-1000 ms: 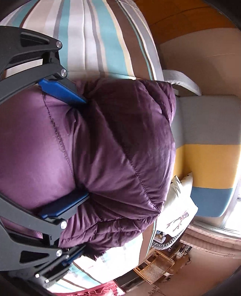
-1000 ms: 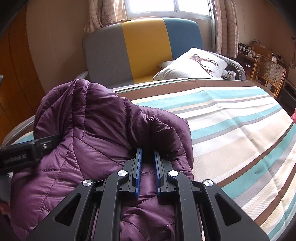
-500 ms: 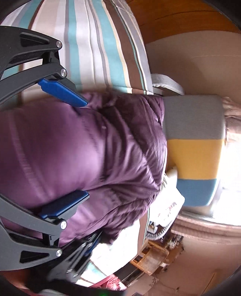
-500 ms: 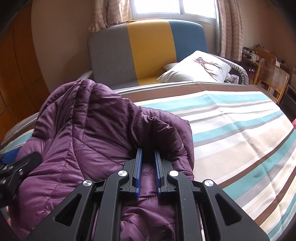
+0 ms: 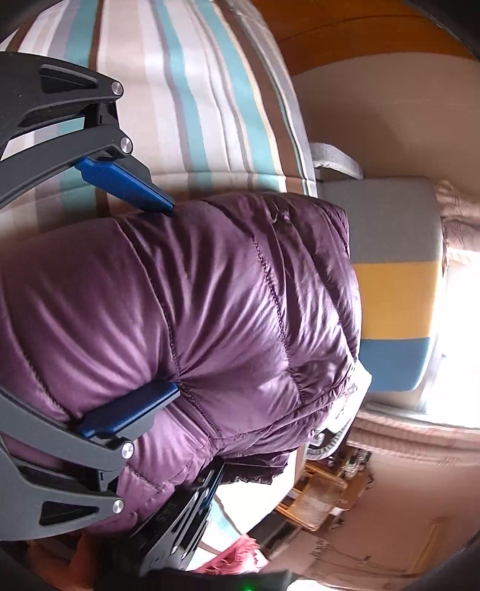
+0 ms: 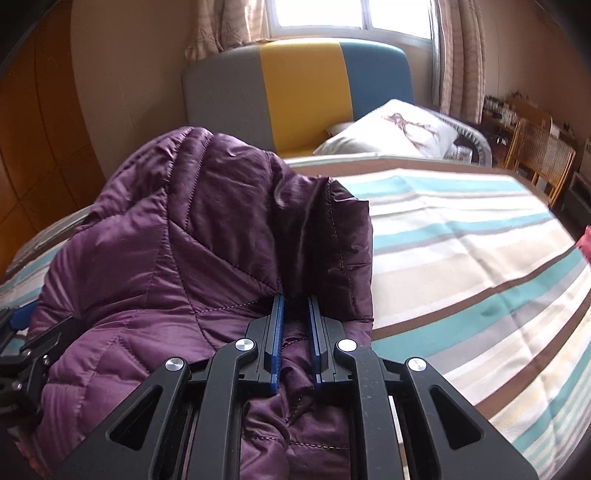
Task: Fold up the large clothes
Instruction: 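Hold the purple jacket bundle with the right tool while the left tool presses it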
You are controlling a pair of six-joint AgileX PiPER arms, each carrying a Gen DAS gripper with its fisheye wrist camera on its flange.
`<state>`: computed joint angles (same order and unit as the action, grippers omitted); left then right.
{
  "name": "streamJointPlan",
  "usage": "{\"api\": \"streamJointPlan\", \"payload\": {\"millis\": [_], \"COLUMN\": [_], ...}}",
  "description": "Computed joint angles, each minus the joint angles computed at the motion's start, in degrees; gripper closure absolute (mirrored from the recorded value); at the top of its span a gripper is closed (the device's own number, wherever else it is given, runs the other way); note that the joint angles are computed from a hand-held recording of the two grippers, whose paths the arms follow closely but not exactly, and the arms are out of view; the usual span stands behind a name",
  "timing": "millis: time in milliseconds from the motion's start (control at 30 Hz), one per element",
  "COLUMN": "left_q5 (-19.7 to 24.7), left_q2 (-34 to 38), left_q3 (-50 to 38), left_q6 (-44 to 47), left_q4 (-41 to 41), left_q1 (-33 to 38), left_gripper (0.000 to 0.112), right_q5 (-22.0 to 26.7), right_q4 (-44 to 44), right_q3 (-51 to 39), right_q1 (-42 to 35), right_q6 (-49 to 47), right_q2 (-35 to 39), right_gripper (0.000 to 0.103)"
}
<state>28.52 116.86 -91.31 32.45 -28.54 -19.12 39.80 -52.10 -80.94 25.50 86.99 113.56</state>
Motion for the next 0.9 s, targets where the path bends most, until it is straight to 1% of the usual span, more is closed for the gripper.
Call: {"api": "streamJointPlan", "payload": {"millis": [67, 100, 200, 300, 333, 400, 433, 467, 533, 600, 667, 700, 733, 800, 900], "left_q5": [0.6, 1.3, 2.1, 4.6, 4.5, 3.2, 2.7, 2.2, 1.5, 1.5, 1.9, 2.1, 2.2, 4.1, 9.0], "left_q2": [0.8, 1.3, 1.2, 0.5, 0.1, -1.1, -1.5, -1.8, -2.0, -2.0, -1.8, -1.8, -1.3, 0.5, 5.6], "left_q3": [-0.7, -1.1, -1.3, -1.3, -0.6, 1.3, 1.9, 2.4, 2.6, 2.3, 1.4, 0.7, -1.1, -5.4, -15.0], "left_q6": [0.7, 1.0, -0.5, -0.7, -0.4, 0.7, 1.0, 0.9, 0.4, -0.2, -0.7, -2.1, -5.5, -8.1, -12.3], "left_q4": [-0.9, -2.1, -2.1, -4.6, -5.2, -6.3, -6.3, -6.2, -5.0, -4.0, -2.6, -0.9, 2.8, 5.6, 8.1], "left_q1": [0.2, 0.6, 0.8, 2.0, 2.3, 2.4, 2.3, 2.1, 1.7, 1.5, 1.3, 1.0, 0.5, 0.2, 0.0], "left_gripper": [0.020, 0.020, 0.020, 0.020, 0.020, 0.019, 0.019, 0.019, 0.019, 0.019, 0.019, 0.015, 0.011, 0.011, 0.011], "right_q5": [-2.7, -2.7, -0.8, -0.3, -0.1, -1.7, -1.9, -1.3, 0.8, 1.6, 5.4, 7.4, 9.0, 10.7, 6.8], "right_q4": [1.7, 2.1, 3.3, 7.0, 7.7, 4.9, 2.7, 2.3, 5.1, 10.3, 15.5, 17.3, 19.4, 22.6, 24.8], "right_q3": [0.3, -0.1, -1.7, -1.7, -1.6, 0.1, -0.1, -1.6, -8.0, -15.4, -25.9, -30.6, -34.3, -37.6, -33.9], "right_q1": [-1.6, -1.8, -1.4, -1.7, -1.7, -1.2, -0.7, -0.4, -0.2, -1.6, -2.9, -3.5, -4.4, -5.7, -7.5], "right_q6": [-0.2, -0.7, -3.9, -9.0, -9.3, -6.0, -4.8, -5.8, -12.6, -21.4, -30.9, -34.3, -37.2, -38.7, -35.7], "right_q2": [0.1, 0.4, 0.7, -1.4, -2.4, -5.6, -7.0, -7.3, -5.2, -1.5, 5.1, 8.3, 11.1, 14.6, 14.8], "right_gripper": [0.091, 0.091, 0.091, 0.091, 0.091, 0.091, 0.091, 0.091, 0.091, 0.091, 0.091, 0.091, 0.091, 0.091, 0.091]}}
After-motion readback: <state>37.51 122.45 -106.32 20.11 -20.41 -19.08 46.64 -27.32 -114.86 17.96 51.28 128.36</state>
